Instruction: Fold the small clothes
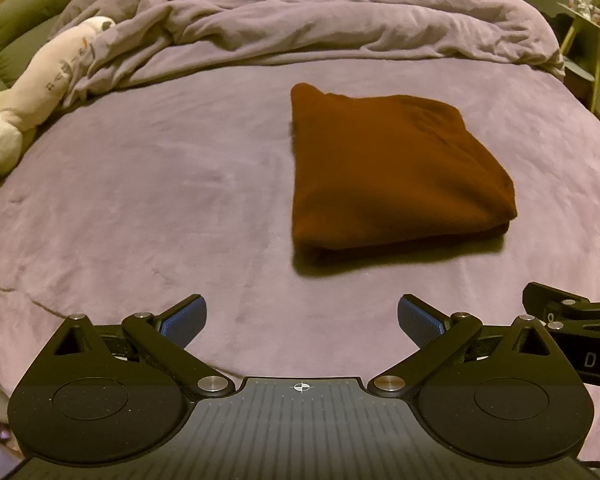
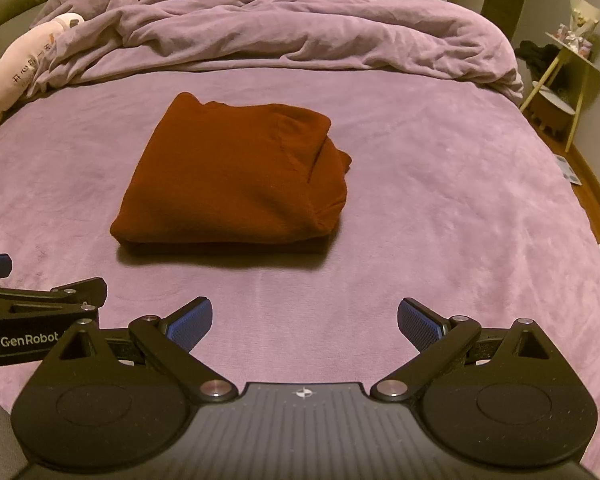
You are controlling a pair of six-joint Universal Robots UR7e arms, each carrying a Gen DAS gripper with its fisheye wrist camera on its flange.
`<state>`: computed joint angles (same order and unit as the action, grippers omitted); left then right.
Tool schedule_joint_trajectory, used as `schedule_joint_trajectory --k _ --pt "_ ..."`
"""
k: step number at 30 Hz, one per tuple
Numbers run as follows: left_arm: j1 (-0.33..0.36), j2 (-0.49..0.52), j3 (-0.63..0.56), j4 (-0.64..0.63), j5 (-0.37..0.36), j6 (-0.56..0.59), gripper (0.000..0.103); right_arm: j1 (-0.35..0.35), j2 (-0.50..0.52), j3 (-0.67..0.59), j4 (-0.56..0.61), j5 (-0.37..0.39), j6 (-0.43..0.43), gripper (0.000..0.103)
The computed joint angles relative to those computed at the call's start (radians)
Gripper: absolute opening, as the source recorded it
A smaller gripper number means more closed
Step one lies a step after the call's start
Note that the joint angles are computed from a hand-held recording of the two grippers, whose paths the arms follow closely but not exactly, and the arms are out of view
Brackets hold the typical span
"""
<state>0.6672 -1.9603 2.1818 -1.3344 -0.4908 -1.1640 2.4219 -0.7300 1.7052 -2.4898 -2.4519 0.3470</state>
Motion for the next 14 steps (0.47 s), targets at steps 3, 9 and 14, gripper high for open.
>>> schedule_joint_trajectory --k 3,9,14 --pt "-0.001 0.000 0.000 0.001 -0.002 0.001 0.103 0.000 -0.001 0.000 0.001 0.000 0.001 0.099" --pt "-0.003 -0.003 0.000 -0.008 -0.009 0.003 0.103 0.000 -0.006 0.003 0.003 -0.002 0.004 0.099" --pt "-0.011 -0.005 0.002 0.001 -0.007 -0.002 0.103 0.002 -0.008 0.005 0.001 -0.005 0.006 0.099"
